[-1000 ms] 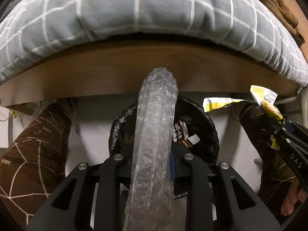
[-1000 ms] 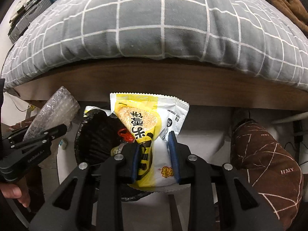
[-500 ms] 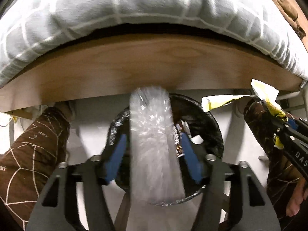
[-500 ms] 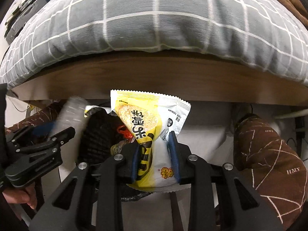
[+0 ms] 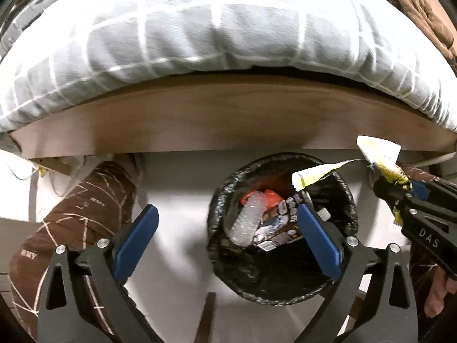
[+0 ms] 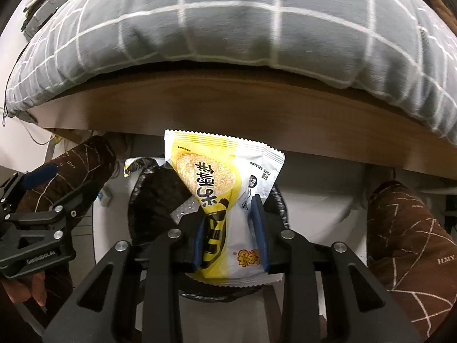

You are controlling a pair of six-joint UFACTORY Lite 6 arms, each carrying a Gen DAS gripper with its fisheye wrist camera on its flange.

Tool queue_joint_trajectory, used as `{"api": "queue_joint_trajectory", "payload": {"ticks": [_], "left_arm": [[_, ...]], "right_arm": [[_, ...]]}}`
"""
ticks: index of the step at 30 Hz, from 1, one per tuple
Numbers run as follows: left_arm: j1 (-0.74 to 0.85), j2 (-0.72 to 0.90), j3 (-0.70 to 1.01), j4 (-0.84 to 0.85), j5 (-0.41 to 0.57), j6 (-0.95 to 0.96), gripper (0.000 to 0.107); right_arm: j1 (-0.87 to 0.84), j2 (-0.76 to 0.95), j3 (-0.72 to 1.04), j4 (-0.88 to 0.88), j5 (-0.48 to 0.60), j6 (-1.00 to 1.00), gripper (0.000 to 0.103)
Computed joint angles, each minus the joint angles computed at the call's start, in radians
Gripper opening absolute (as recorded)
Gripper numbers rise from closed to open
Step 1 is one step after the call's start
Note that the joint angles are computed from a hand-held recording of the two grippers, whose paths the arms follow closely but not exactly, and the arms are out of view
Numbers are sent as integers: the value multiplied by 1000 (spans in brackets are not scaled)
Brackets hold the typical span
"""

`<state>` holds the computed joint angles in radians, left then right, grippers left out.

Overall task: Collect trash
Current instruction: 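Open the left tool to drop the bubble wrap while the right tool releases the packet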

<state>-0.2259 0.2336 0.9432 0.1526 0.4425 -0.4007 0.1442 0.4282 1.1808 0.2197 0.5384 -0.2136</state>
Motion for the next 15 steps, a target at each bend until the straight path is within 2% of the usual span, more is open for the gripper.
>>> {"api": "queue_joint_trajectory", "payload": {"ticks": [9, 15], "left_arm": [[70, -41, -18, -73, 3, 77, 97], [75, -55, -21, -79, 12, 88, 97]], "right_arm": [[44, -7, -11, 22, -1, -22, 29], [50, -41, -29, 22, -2, -46, 40]]}}
